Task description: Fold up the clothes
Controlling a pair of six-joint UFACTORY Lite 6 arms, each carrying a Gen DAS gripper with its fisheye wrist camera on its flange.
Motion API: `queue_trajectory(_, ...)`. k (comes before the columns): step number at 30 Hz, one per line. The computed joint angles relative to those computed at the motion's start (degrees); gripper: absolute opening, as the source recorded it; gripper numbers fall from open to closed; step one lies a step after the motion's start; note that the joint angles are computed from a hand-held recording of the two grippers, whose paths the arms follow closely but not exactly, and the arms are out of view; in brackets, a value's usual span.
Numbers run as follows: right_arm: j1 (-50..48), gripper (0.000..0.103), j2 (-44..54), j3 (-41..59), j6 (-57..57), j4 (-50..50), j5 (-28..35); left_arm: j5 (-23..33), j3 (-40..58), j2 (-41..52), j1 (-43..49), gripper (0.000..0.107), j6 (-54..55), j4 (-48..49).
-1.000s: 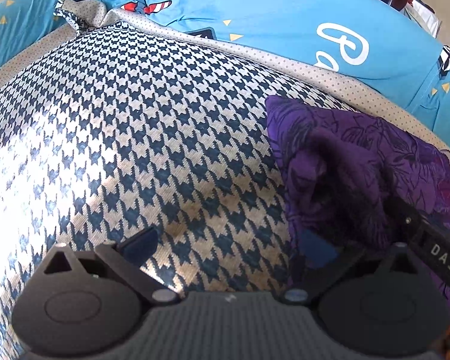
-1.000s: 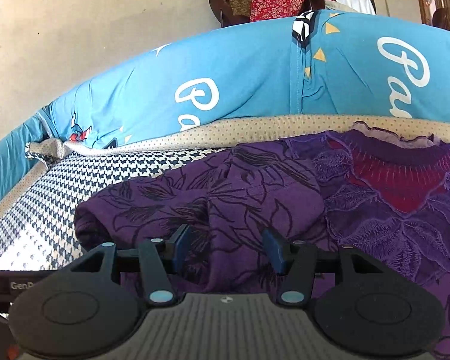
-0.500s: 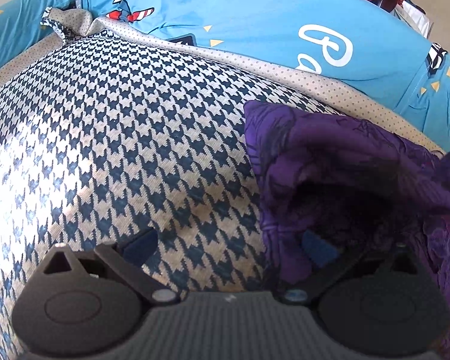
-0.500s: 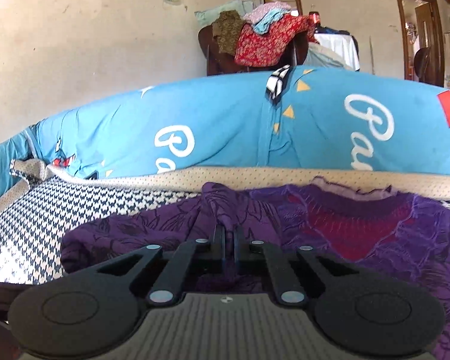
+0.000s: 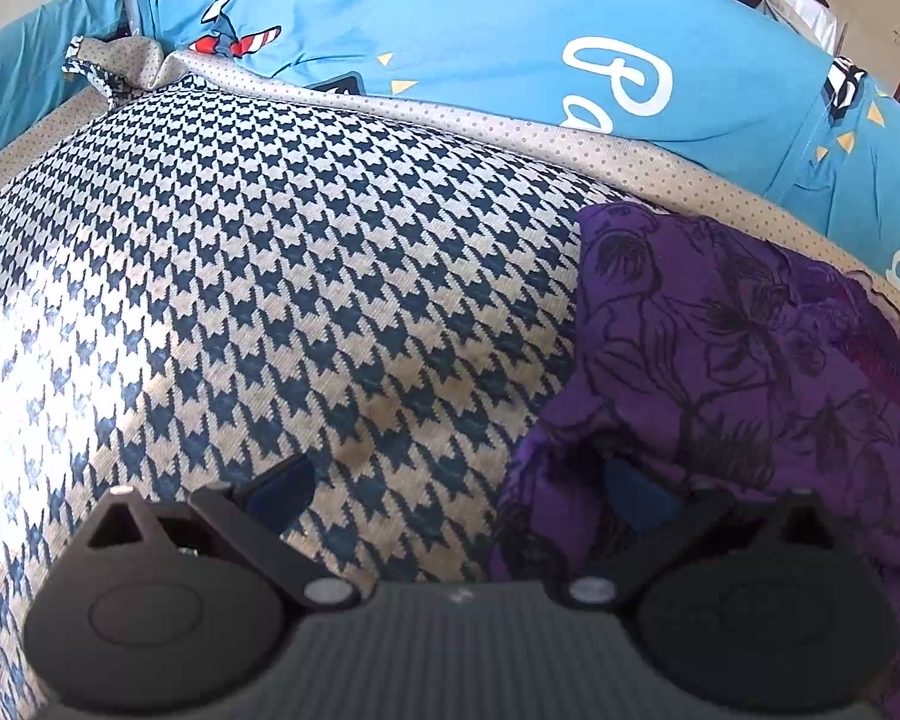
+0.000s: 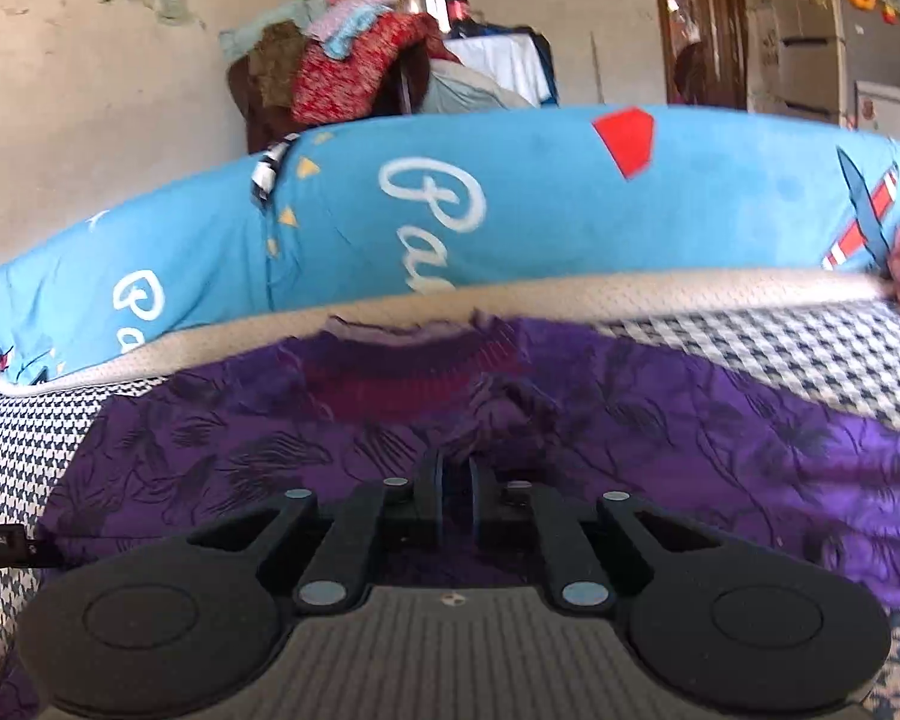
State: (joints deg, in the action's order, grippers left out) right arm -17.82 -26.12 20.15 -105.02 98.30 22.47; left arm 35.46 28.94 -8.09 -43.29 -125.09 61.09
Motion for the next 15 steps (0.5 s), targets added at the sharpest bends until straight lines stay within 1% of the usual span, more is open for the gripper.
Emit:
queue_trajectory(2,-5.11,0.017,1.99,1.17,3.26,-4.60,3.17,1.18,0.39,-0.22,-2.21,0.103,-0.71,0.84)
queue_trajectory(4,-8.52,0.019,2.66,1.64,1.59,-4.71,5.12,3.39,1.70,1.13,-4.74,0.103,-1.24,2.07)
queue_trajectory(6,-9.96,0.022,3.50,2.20,0.24,-3.76,5.90,5.37,3.43,3.23,-6.64,0.103,-1.54,3.32)
queue_trajectory(9,-9.68,0.026,5.07,2.51,-1.04,-1.42,5.88,4.53,4.26,4.67,-6.61,0.103,-2.56,5.18)
queue_trajectory(11,-8.38,0.031,7.61,3.33,-3.08,1.09,5.41,4.20,4.78,5.65,-6.35,0.103,-2.54,5.58)
queue_trajectory(15,-5.91,0.033,11.77,4.26,-7.80,5.85,4.01,4.51,5.64,7.37,-6.29,0.103,-1.82,5.59)
